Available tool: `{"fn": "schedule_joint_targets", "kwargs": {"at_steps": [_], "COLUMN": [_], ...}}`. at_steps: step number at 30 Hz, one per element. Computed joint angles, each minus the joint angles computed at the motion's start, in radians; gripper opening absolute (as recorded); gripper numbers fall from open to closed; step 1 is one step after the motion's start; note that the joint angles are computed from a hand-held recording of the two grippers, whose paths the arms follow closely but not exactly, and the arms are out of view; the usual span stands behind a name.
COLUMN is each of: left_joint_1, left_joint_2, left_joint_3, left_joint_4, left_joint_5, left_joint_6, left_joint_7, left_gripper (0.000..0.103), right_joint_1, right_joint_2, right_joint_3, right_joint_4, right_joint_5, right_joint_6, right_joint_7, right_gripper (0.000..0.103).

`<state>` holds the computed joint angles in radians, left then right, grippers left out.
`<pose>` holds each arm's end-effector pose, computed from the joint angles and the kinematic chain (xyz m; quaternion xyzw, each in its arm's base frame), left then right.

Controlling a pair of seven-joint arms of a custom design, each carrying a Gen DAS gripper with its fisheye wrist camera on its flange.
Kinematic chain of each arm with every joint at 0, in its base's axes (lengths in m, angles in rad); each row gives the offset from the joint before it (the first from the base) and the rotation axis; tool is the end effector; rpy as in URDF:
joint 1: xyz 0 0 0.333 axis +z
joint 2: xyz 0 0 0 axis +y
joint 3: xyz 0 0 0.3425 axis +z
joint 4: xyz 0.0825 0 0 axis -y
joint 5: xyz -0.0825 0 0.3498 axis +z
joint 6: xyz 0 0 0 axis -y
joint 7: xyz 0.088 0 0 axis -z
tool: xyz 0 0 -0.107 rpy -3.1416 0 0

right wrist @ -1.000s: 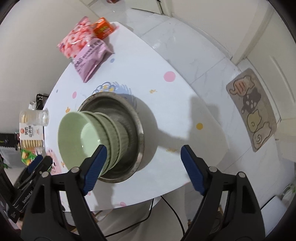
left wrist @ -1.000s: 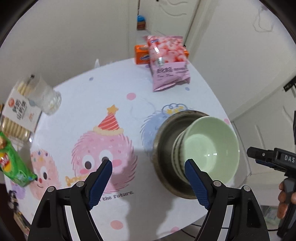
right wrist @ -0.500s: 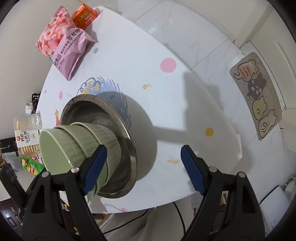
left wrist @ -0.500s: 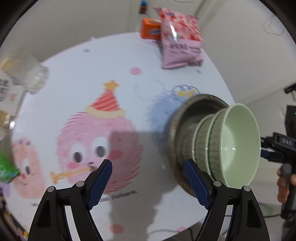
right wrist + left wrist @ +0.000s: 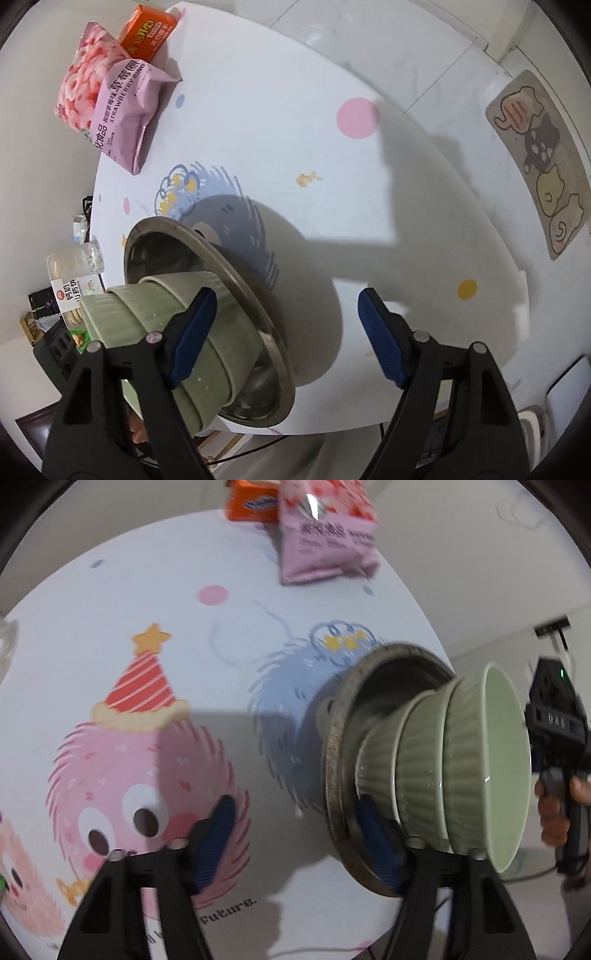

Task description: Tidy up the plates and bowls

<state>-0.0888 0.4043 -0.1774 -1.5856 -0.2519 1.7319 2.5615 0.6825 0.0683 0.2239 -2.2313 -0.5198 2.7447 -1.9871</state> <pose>0.5984 -0.1708 0.4301 0.1907 -0.9612 0.0905 0.1777 0.3209 0.4389 0.4363 -0.0889 0.9619 0.1117 0.2330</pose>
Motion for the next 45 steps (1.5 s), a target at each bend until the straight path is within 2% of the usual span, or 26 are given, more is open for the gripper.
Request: {"fn": "schedule_joint_targets", "kwargs": {"at_steps": [1,3,5,6,7,9,12,13,14,17,20,23,25,27,30,34,37,40,42,45], "left_joint_1": [-0.002,-0.007,-0.004,-0.005,-0.007,-0.009,-0.011,-0.012,-0.012,-0.005,0.003,0.02,0.037,0.05,0.081,0.118,0.141,0.143,0.154,0.171], "left_joint_2": [0.01,0.021,0.027,0.026,0.024,0.019,-0.002,-0.008,-0.012,-0.032,-0.046,-0.04,-0.03,-0.014,0.066,0.135,0.189,0.203,0.213,0.19], "left_joint_3": [-0.002,-0.007,-0.012,-0.014,-0.014,-0.012,-0.011,-0.009,-0.007,-0.001,0.006,0.017,0.026,0.036,0.043,0.048,0.052,0.05,0.051,0.042], "left_joint_4": [0.011,0.015,0.025,0.028,0.025,0.019,-0.009,-0.018,-0.024,-0.049,-0.059,-0.038,-0.007,0.035,0.166,0.287,0.365,0.348,0.351,0.299], "left_joint_5": [0.002,0.003,-0.011,-0.016,-0.017,-0.018,-0.02,-0.019,-0.021,-0.027,-0.028,-0.033,-0.032,-0.03,-0.023,-0.02,-0.01,0.001,0.004,-0.016], "left_joint_6": [-0.019,-0.04,-0.068,-0.084,-0.087,-0.082,-0.055,-0.045,-0.036,-0.003,0.039,0.063,0.07,0.068,0.053,0.037,0.027,0.074,0.073,0.11], "left_joint_7": [0.002,0.007,0.019,0.023,0.026,0.03,0.04,0.039,0.033,0.028,0.025,0.002,-0.007,-0.009,-0.038,-0.072,-0.095,-0.115,-0.124,-0.116], "left_gripper": [0.049,0.041,0.02,0.016,0.013,0.014,0.013,0.013,0.013,0.012,0.011,0.01,0.01,0.01,0.01,0.01,0.01,0.01,0.011,0.012], "right_joint_1": [-0.001,0.004,0.007,0.015,-0.008,-0.017,-0.035,-0.034,-0.032,-0.037,-0.055,-0.029,-0.019,-0.043,-0.067,-0.094,-0.099,-0.08,-0.065,-0.026], "right_joint_2": [0.003,0.009,0.012,0.012,0.011,0.011,0.004,0.005,0.002,0.014,0.062,0.116,0.153,0.204,0.271,0.372,0.469,0.547,0.591,0.623], "right_joint_3": [-0.006,-0.028,-0.044,-0.061,-0.043,-0.044,-0.019,-0.019,-0.018,-0.012,0.013,-0.013,-0.03,-0.011,0.005,0.025,0.031,0.016,0.005,-0.044], "right_joint_4": [-0.004,-0.016,-0.011,-0.006,-0.006,-0.014,-0.014,-0.013,-0.011,-0.001,0.044,0.101,0.147,0.218,0.322,0.497,0.662,0.801,0.883,0.952], "right_joint_5": [-0.029,-0.141,-0.252,-0.289,-0.255,-0.259,-0.132,-0.124,-0.108,-0.048,0.119,0.14,0.147,0.205,0.284,0.372,0.429,0.469,0.49,0.486], "right_joint_6": [0.024,0.087,0.102,0.109,0.115,0.144,0.133,0.133,0.121,0.128,0.131,0.141,0.148,0.133,0.102,0.022,-0.073,-0.167,-0.235,-0.268], "right_joint_7": [0.02,0.128,0.208,0.216,0.167,0.143,-0.048,-0.066,-0.084,-0.186,-0.418,-0.483,-0.521,-0.642,-0.801,-1.007,-1.138,-1.221,-1.267,-1.255], "right_gripper": [0.069,0.06,0.044,0.034,0.034,0.033,0.029,0.026,0.017,0.017,0.014,0.013,0.013,0.012,0.012,0.012,0.012,0.012,0.012,0.012]}}
